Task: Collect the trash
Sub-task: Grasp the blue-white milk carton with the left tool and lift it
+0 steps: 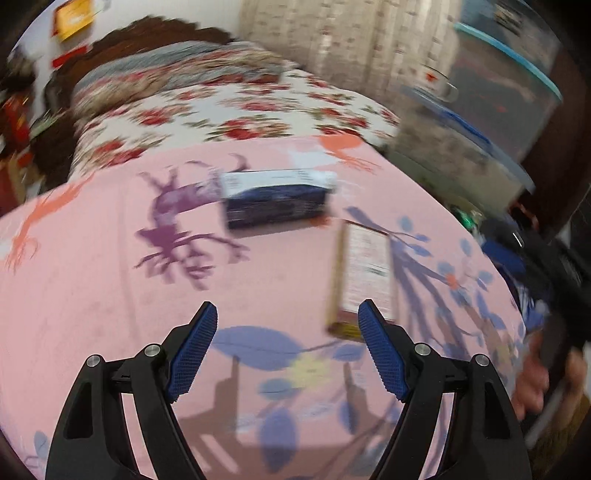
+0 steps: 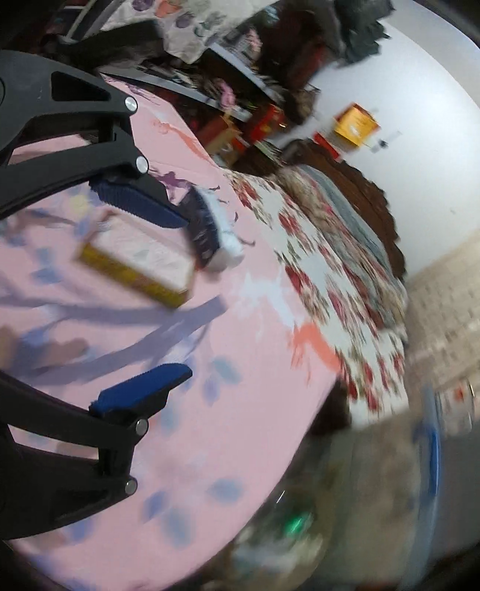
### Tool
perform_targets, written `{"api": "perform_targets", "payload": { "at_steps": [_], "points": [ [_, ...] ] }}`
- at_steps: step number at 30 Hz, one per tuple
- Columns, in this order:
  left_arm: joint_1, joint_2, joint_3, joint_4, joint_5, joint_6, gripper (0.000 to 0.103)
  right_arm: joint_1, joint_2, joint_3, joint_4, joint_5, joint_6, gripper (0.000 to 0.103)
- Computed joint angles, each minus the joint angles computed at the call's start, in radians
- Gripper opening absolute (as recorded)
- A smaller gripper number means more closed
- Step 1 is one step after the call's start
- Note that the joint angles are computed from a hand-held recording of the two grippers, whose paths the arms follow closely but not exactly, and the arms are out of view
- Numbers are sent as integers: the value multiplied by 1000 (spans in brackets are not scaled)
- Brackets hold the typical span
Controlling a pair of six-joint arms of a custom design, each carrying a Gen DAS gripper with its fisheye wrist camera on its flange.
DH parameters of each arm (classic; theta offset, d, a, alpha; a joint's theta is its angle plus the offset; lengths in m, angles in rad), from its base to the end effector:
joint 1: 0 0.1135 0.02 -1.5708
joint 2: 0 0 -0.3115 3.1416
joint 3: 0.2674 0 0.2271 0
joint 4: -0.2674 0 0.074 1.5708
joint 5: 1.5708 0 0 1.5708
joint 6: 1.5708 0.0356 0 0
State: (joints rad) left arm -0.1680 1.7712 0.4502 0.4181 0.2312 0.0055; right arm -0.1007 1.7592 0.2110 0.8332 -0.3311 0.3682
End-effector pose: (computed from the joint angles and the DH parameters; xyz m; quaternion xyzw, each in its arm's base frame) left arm 0.2565 -0.0518 0.1361 0.1190 0.9316 -0.1350 0.3157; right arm 0.2246 -0.0111 0.1313 0.1420 0.8887 0.2032 0.3856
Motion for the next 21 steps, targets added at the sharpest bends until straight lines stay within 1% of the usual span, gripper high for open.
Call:
{"api": "perform_targets", "payload": {
  "at_steps": [2, 4, 6, 8, 10, 12, 13, 14, 16, 17, 18, 20, 21],
  "points": [
    [44, -3, 2, -8, 9, 8, 74, 32, 104, 234, -184, -29, 1, 72],
    [82, -12, 4, -22, 13, 17, 74, 58, 203, 420, -315, -48, 24, 72],
    [112, -17, 10, -36, 20, 25, 74, 92, 296, 589, -426, -21, 44, 73],
    [150, -20, 18, -55, 40, 32, 75, 126, 400, 771, -556, -12, 37, 73],
    [187, -19, 37, -89, 69, 36, 75, 149, 477, 895, -659, -30, 45, 72],
    [234, -15, 63, -126, 102, 43, 75, 161, 529, 976, -745, -107, 50, 66],
    [258, -17, 72, -141, 119, 48, 75, 175, 534, 981, -778, -154, 49, 64],
    [296, -17, 87, -163, 151, 55, 75, 186, 523, 950, -764, -205, 53, 64],
    [354, -14, 114, -188, 197, 57, 75, 220, 481, 832, -696, -400, 47, 64],
    [381, -11, 127, -198, 214, 54, 75, 241, 458, 779, -676, -452, 31, 64],
    [399, -6, 141, -205, 224, 51, 75, 279, 413, 692, -642, -492, -11, 64],
    [427, 9, 174, -224, 229, 45, 76, 329, 349, 585, -597, -490, -81, 66],
    [433, 18, 198, -243, 227, 38, 77, 355, 304, 515, -552, -451, -107, 66]
  ]
}}
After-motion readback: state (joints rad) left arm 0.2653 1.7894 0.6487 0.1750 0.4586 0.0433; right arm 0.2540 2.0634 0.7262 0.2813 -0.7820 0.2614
